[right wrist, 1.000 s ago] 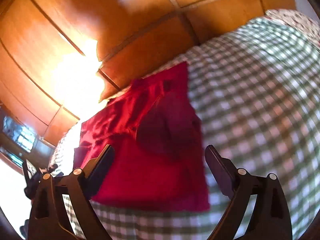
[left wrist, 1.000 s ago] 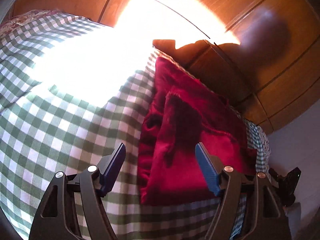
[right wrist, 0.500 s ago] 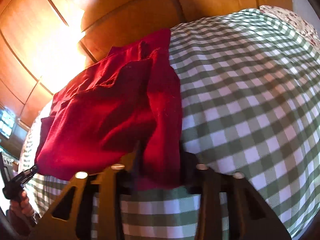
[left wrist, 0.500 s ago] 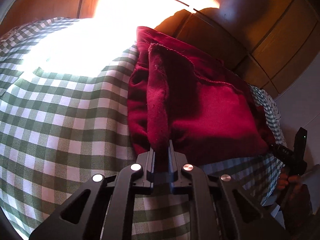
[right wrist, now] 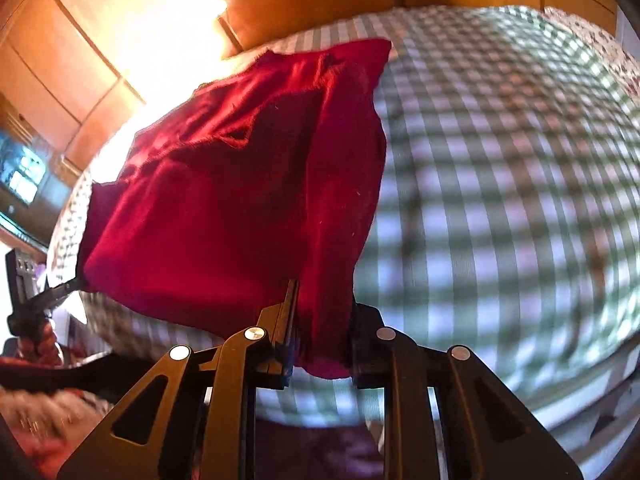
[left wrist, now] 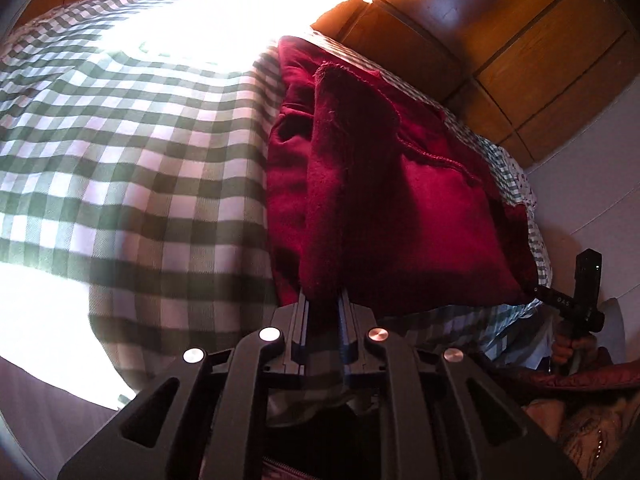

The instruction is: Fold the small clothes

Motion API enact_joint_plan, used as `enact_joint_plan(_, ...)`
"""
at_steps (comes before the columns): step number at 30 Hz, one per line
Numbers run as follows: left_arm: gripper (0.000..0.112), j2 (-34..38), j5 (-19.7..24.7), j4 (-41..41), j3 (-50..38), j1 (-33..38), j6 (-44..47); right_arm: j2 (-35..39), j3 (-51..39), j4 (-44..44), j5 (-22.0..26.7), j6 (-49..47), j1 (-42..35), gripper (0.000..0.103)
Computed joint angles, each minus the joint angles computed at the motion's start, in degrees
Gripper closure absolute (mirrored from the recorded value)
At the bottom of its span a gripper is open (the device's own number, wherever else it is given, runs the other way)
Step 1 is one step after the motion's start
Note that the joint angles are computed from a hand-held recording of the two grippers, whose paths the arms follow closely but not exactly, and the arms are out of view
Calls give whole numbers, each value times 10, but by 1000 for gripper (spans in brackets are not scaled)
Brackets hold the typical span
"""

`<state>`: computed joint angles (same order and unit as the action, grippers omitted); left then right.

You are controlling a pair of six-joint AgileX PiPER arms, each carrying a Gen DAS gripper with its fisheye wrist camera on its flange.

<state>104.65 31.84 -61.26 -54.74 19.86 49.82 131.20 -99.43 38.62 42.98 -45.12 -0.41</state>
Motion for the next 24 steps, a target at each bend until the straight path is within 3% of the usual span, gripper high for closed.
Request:
enact_joint_plan(2,89,-18,-36,40,-2,-14,-43,-7,8,1,-10,-2,1,81)
enact_joint_plan(5,67,-17,-56,46,-37,-13,-66,-10,-4,8,-28,11,3,56)
enact_joint_plan(6,66,-10,-63,48,-53,-13,-73,-10,-10,5,-42,20,6,47)
enact_joint_plan(12,66,83,-82,181,-191,-45,-224,19,-83,-68,-107,111,38,45)
enact_joint_plan(14,66,120,-70,217,-245,-55,-262,49,-135,-106,-100,148,48,45)
enact_joint_plan(16,68,149,-56,226,-288,-58,-269,77,-182,-127,-88,172,54,50)
enact_joint_plan(17,69,163,-51,243,-311,-62,-286,96,-216,-144,-77,191,59,59)
enact_joint_plan(18,77,180,-39,267,-338,-67,-308,105,-236,-158,-67,206,63,76)
enact_joint_plan(19,100,193,-27,288,-359,-73,-326,110,-247,-165,-64,211,67,85)
enact_joint_plan(20,103,195,-29,311,-365,-80,-344,103,-236,-149,-74,200,65,93)
enact_joint_plan(22,102,188,-55,340,-358,-96,-360,91,-219,-102,-82,169,57,95)
enact_joint_plan(24,101,192,-54,399,-369,-107,-411,95,-223,-97,-77,170,53,95)
